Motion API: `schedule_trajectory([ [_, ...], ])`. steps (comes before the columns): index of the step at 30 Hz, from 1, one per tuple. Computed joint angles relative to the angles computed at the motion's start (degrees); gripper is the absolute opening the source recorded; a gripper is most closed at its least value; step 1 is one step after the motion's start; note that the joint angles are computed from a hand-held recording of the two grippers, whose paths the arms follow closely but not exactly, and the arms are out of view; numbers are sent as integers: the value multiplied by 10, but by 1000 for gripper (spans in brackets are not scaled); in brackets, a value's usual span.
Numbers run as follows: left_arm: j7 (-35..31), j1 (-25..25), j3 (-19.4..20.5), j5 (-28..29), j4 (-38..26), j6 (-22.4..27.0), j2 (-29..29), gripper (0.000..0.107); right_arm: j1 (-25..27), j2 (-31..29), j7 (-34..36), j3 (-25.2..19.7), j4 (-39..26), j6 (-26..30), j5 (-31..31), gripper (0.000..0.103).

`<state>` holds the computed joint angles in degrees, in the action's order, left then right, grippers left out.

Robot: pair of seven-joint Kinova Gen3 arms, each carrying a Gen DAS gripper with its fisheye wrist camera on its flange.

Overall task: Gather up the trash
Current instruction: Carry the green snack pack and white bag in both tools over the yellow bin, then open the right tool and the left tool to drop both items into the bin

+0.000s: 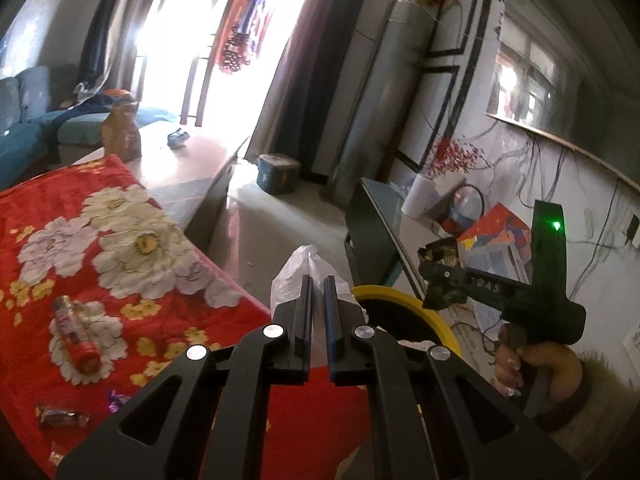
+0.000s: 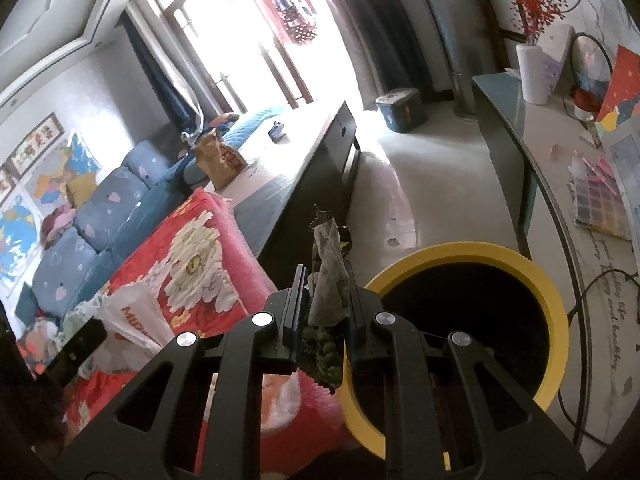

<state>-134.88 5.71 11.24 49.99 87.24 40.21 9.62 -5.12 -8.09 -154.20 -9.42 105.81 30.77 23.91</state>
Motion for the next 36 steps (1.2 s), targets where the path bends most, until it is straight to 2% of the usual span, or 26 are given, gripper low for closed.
schedule_trajectory([
  [4,12,17,8,-20,-13,-5,13,6,-7,-3,48,29,7,-13,-45,12],
  [16,56,58,34,-95,-38,-19,47,6,28,-7,73,34,30,-30,-74,12],
  [23,63,68,50,-107,-38,-25,63,6,36,1,122,60,42,-38,-120,12],
  [29,68,81,60,-119,-43,-28,81,6,47,7,136,70,52,-38,-136,12],
  [32,63,87,67,-123,-46,-29,91,6,50,14,170,85,55,-36,-172,17],
  [33,64,90,69,-126,-46,-30,95,6,48,16,175,90,56,-35,-176,25],
  [34,64,91,71,-125,-48,-31,100,10,49,19,171,92,57,-31,-175,34],
  [36,65,88,76,-120,-56,-19,114,32,60,21,154,83,60,-28,-169,39],
])
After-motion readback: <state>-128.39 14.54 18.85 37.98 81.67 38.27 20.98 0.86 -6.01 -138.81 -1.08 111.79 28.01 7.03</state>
